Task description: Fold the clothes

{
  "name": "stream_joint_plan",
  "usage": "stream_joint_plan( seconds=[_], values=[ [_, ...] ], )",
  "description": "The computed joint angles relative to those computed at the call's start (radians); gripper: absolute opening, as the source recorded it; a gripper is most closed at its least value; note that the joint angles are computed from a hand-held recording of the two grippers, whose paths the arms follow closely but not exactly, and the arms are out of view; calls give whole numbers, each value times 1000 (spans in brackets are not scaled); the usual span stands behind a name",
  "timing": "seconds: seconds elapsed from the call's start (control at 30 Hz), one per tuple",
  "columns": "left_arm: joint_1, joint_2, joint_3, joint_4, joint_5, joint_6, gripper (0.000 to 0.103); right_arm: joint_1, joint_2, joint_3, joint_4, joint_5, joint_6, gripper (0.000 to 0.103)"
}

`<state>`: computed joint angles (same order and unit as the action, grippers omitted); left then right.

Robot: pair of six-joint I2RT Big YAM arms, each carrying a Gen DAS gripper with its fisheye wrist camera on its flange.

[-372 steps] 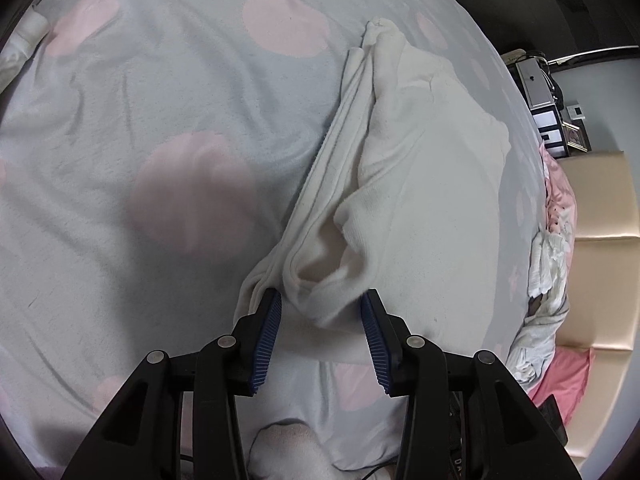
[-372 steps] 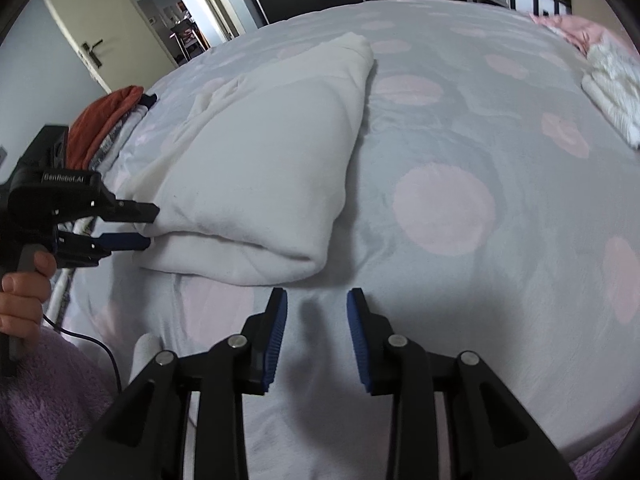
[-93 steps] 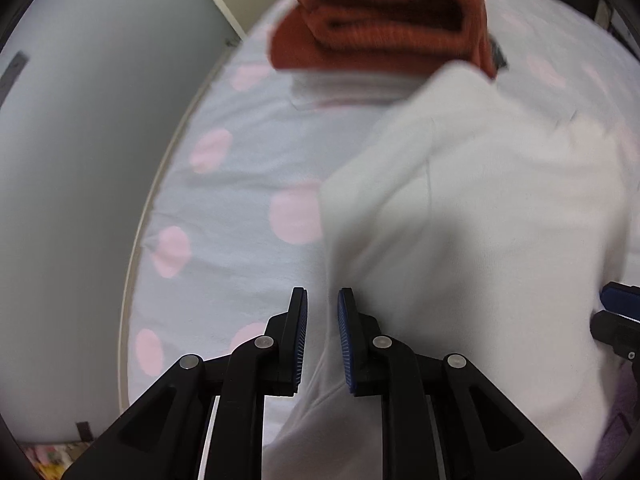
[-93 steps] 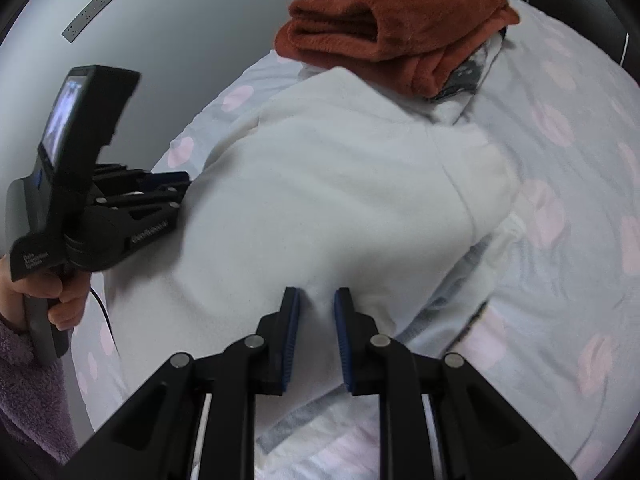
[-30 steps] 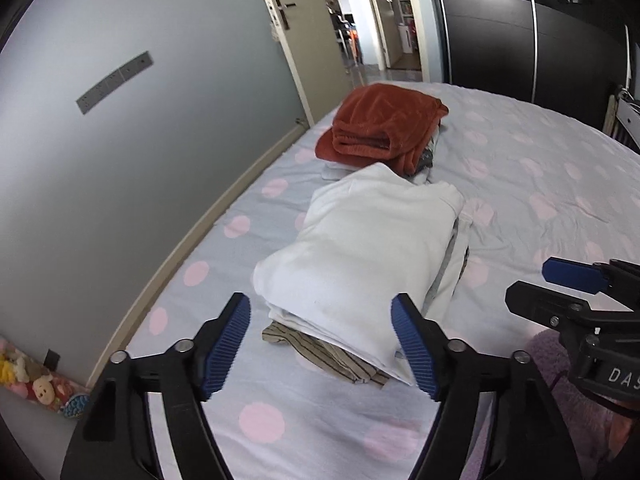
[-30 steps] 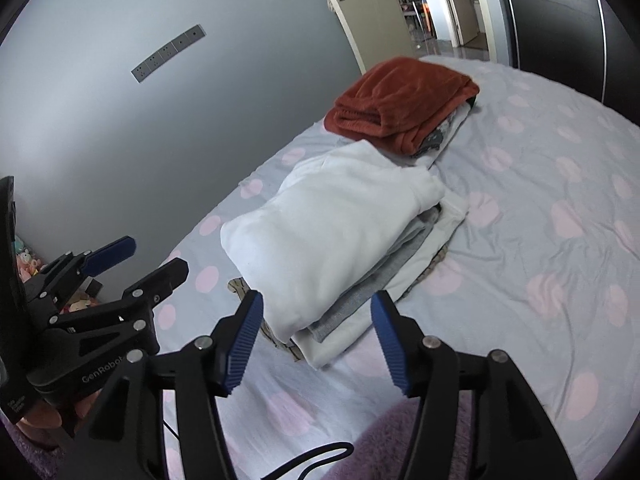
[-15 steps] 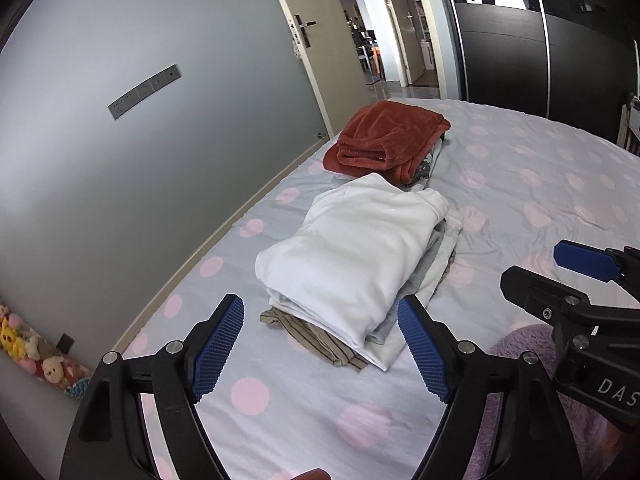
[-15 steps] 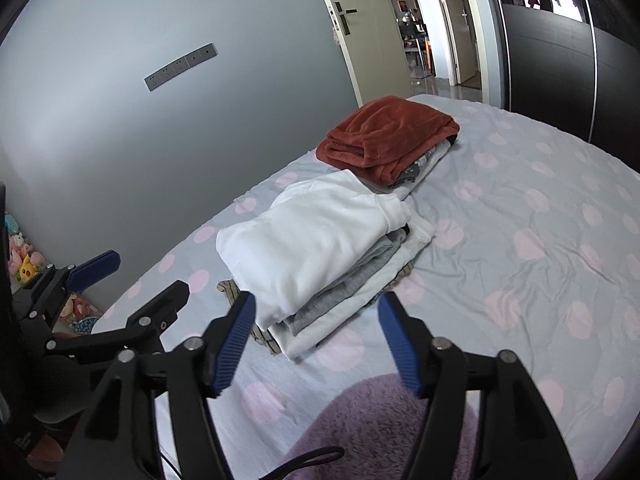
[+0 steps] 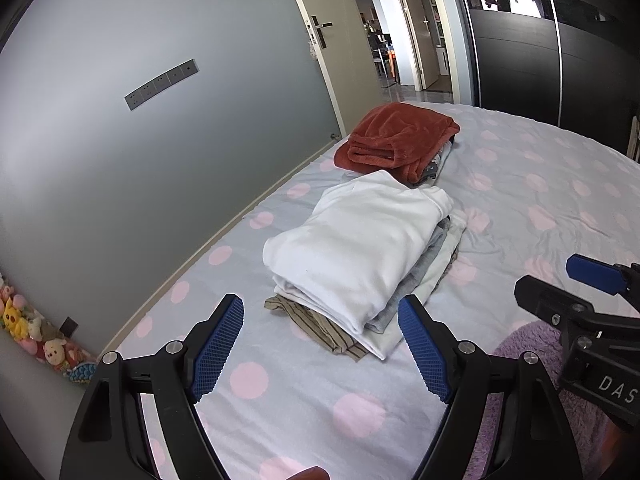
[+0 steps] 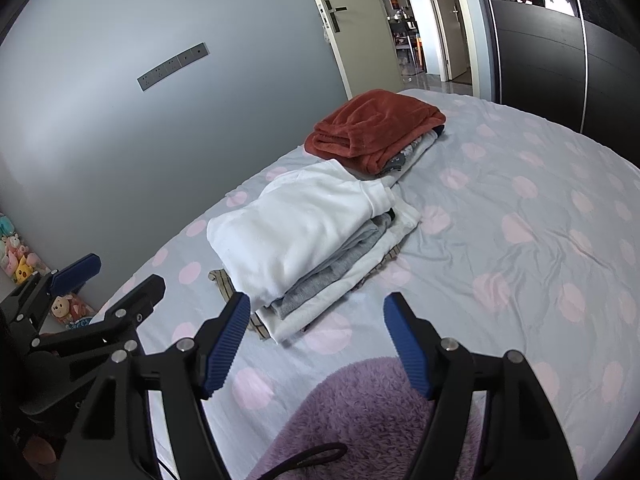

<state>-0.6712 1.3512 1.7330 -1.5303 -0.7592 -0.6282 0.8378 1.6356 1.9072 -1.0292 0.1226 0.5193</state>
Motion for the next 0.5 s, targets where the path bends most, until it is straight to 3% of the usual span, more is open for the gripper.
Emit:
stream_joint_plan(
  seconds=[0.5],
  values=[
    [-16,-1,6,-14,-15,-18,81,11,-3,-8,-5,-12,-7,69]
  ],
)
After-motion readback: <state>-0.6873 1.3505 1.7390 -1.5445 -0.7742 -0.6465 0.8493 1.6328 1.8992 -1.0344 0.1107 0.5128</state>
